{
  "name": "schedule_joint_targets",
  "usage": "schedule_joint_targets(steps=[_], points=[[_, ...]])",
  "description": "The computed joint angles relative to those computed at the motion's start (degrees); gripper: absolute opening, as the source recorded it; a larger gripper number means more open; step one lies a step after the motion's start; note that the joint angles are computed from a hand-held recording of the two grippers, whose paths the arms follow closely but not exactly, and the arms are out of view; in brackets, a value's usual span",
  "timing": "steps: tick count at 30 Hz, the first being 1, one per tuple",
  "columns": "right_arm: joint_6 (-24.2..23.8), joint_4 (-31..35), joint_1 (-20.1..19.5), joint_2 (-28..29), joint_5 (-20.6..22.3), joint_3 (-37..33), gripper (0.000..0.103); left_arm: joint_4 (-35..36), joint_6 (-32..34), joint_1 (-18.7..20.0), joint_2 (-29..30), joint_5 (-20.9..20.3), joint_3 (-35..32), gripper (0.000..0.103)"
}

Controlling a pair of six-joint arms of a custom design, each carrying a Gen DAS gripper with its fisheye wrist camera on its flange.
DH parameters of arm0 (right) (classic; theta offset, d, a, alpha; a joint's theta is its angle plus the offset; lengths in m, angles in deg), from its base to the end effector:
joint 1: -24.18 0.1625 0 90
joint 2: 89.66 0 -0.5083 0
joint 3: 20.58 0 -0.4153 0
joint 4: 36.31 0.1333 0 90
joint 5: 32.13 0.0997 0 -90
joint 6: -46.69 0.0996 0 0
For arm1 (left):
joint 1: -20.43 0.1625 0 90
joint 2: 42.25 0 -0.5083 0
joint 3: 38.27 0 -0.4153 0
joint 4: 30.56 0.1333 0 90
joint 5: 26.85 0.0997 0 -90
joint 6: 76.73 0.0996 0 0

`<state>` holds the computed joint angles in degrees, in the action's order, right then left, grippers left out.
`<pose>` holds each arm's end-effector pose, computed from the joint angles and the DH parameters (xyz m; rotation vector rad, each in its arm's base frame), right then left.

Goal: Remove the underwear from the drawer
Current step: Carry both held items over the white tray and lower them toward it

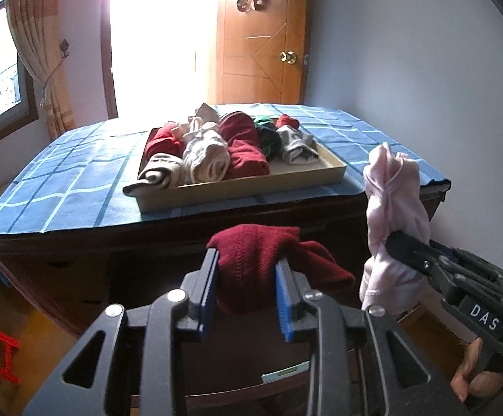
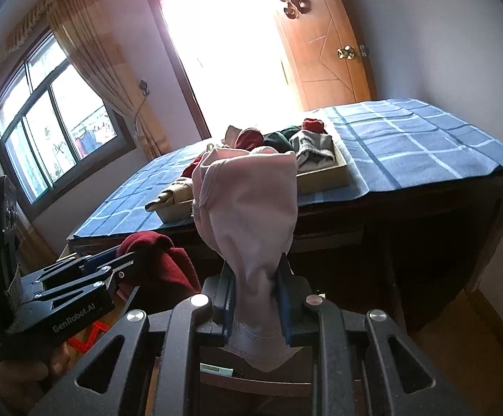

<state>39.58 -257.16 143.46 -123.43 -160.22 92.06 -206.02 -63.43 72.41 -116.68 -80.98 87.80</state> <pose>0.3688 -0.5108 0.0678 0.3603 -2.3708 1.2883 -0.1705 -0.5292 0.3149 0.8630 2.3659 -0.9179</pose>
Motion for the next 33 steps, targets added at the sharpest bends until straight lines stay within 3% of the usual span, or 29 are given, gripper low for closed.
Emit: schedule_joint_targets(steps=[33], points=[[-1.3, -2.0, -0.2, -1.1, -1.3, -2.3, 0.023, -1.1, 1.7, -1.2, 4.5, -2.6, -4.6, 0.029]])
